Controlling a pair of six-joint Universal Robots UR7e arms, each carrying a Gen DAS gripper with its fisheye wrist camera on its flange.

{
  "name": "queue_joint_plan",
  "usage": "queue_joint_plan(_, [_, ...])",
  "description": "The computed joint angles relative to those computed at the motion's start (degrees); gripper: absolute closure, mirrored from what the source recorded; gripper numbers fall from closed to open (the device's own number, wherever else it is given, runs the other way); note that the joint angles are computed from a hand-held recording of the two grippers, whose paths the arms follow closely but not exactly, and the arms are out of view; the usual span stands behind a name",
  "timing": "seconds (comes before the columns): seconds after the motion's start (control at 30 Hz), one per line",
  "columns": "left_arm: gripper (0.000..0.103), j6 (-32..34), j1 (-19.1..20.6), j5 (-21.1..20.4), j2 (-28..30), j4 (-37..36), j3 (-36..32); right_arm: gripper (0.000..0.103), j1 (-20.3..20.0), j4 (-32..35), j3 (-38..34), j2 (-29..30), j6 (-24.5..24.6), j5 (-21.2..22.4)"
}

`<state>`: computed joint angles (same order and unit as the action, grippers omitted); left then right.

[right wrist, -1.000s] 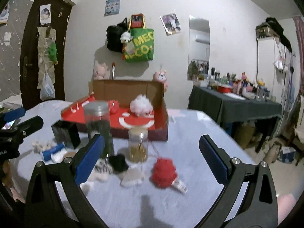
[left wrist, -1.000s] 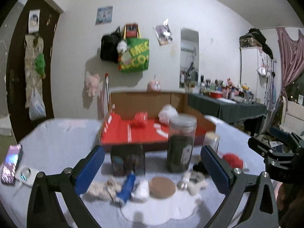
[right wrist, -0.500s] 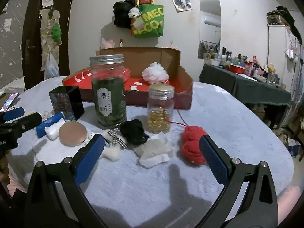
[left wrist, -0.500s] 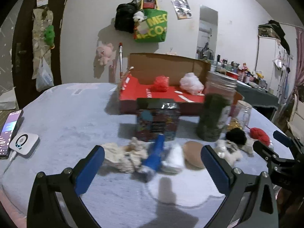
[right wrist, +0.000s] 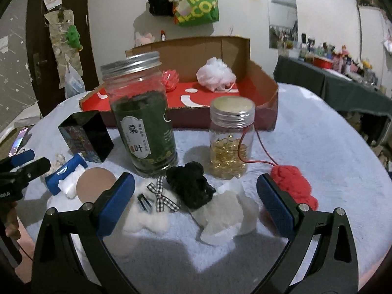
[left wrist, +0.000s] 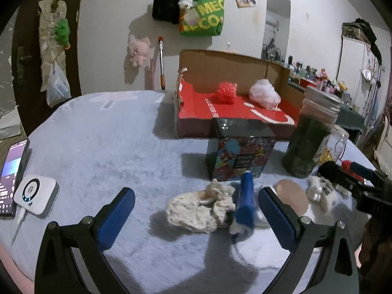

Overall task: Organize soft objects
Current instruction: 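Move both tools back over the table toward the remaining soft items, then grasp the beige crochet piece with the left tool while the right grasps the black pom-pom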

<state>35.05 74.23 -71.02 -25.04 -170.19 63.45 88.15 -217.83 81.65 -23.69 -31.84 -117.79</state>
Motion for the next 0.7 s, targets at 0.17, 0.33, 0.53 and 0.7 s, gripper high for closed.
queue_joint_plan(0.17, [0.009, 0.7, 0.2, 1.3, 0.8, 6.6, -3.5, 0.02, -0.2, 5.6, -0.9, -0.9, 1.8, -0.5])
queue_joint_plan(0.33, [0.014, -0.7, 0.7, 2.6, 2.2, 13.6, -7.6, 0.057, -1.2, 11.1, -0.2, -2.4, 5.3, 1.4])
queue_joint_plan(0.53, [0.065, -0.1, 1.6, -2.3, 1.4, 17.2, -7.5, 0.074, -1.6, 13.3, 1.5, -3.8, 4.9, 4.3])
queue_joint_plan(0.7, [0.079, 1.9, 0.8, -4.9, -0.8, 11.6, -2.6, 0.076, -1.2, 11.5, 3.4, -4.7, 2.6, 5.4])
